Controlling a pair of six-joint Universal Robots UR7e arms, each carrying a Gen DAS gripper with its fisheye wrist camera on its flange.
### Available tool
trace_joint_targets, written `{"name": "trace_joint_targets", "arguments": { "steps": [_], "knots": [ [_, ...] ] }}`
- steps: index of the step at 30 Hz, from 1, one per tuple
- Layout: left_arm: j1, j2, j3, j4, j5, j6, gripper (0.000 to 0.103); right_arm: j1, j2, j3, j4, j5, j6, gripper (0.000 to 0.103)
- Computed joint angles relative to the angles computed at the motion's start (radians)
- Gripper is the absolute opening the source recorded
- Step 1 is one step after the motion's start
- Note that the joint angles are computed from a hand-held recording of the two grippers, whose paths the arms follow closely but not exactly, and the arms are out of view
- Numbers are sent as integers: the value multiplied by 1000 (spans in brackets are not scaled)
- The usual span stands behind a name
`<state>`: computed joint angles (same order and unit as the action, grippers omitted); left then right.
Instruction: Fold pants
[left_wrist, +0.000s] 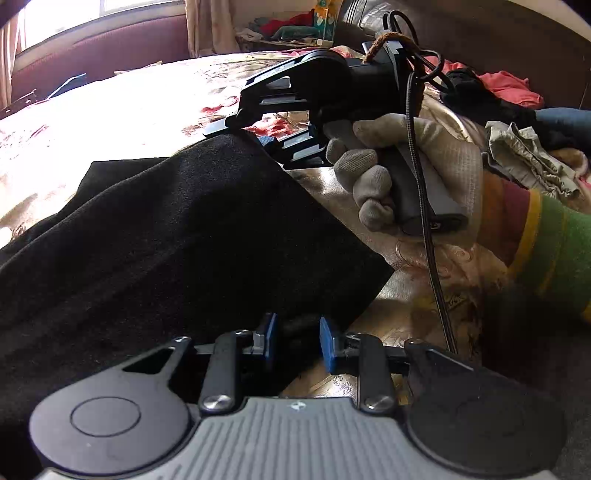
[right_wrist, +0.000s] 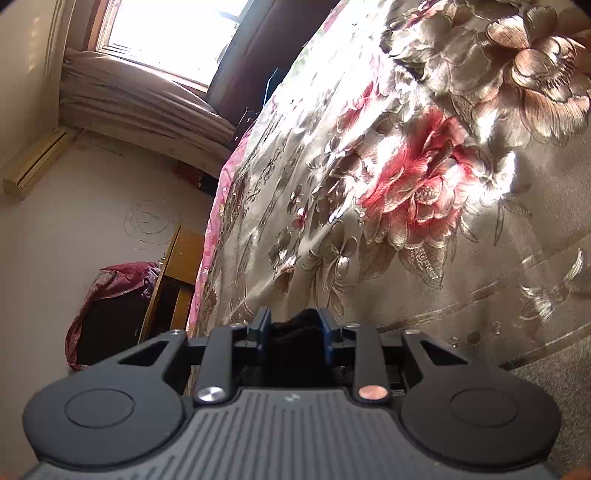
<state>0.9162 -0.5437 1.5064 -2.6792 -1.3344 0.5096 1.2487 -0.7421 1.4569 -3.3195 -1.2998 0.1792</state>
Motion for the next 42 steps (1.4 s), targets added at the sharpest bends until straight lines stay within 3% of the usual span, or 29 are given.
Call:
{"name": "trace_joint_targets", "arguments": {
  "steps": [4,6,8,12,14,17,19,22,25,27,29,34,37,39,42],
  "knots": [
    [-22,7,26,-89,-9,25,40,-15,-10,-18,91,39,-41,32],
    [-30,24,25,-145,-16,70,40,-28,-21,-9,106,80,-38,41],
    [-41,48,21,-172,-17,101,45,-50,-43,18,111,131,-33,43],
    [-61,82,22,-210,10,124,51,-70,-89,60,170,162,-43,51],
    [-65,82,32,-228,15,125,55,-71,-95,68,188,180,-71,66],
    [-70,74,52,-253,14,134,56,-62,-85,41,250,186,-107,68],
    [-73,69,65,-276,20,151,57,-75,-83,34,266,223,-107,65],
    [-65,65,57,-254,20,137,57,-93,-85,32,287,232,-68,43],
    [-63,62,58,-252,16,135,57,-94,-107,41,336,254,-107,53],
    [-65,62,65,-261,18,149,57,-79,-120,37,395,213,-200,55],
    [-67,62,68,-261,19,153,57,-63,-117,28,415,155,-233,52],
    [-87,84,93,-341,56,177,61,-50,-79,23,324,165,-139,55],
    [-98,79,120,-390,74,229,61,-73,-67,34,261,259,-51,32],
    [-105,82,135,-429,107,270,65,-99,-63,44,198,355,9,26],
    [-117,122,149,-531,162,359,67,-92,-66,48,171,303,19,24]
  ]
}}
